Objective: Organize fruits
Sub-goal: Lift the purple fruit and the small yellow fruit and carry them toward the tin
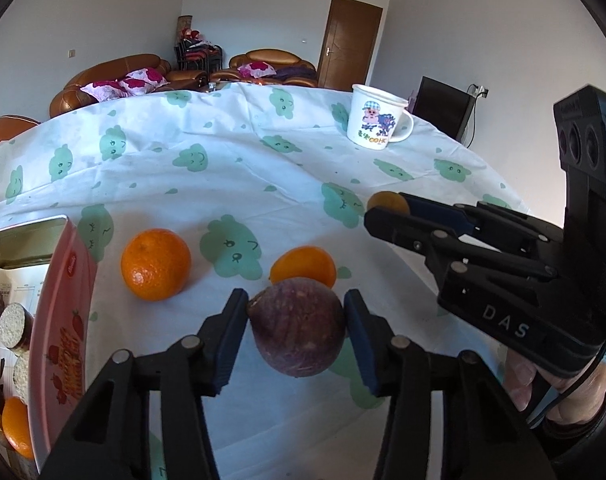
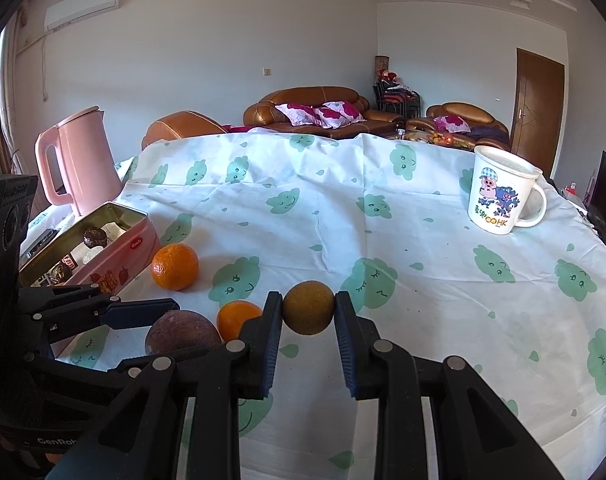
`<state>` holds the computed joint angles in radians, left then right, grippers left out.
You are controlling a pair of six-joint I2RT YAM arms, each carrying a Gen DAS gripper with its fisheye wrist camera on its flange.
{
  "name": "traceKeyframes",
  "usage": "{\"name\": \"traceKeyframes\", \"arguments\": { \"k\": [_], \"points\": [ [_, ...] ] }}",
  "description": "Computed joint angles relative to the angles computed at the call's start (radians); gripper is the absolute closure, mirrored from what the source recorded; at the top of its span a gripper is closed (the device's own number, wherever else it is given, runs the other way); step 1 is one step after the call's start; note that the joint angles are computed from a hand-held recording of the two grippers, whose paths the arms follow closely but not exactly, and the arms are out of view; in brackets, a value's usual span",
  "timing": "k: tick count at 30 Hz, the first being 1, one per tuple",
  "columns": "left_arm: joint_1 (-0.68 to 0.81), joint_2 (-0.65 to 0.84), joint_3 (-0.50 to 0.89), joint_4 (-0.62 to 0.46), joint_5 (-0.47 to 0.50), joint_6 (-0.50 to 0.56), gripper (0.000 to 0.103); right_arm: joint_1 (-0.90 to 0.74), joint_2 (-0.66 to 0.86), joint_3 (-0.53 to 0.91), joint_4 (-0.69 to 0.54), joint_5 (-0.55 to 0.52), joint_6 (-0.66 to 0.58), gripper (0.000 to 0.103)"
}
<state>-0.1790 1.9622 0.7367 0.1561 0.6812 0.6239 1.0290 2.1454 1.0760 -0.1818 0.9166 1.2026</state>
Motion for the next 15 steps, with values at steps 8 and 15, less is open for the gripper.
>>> {"name": "traceKeyframes", "arguments": {
  "k": [8, 15],
  "points": [
    [-0.029, 0.021, 0.016, 0.002, -0.081, -0.012, 0.029, 0.006, 0.001, 0.006, -0.007, 0.008, 0.003, 0.075],
    [-0.013, -0.006, -0.022, 0.037, -0.038, 0.010, 0.053, 0.011, -0.006, -0.007, 0.009, 0.021, 0.000, 0.075]
  ]
}}
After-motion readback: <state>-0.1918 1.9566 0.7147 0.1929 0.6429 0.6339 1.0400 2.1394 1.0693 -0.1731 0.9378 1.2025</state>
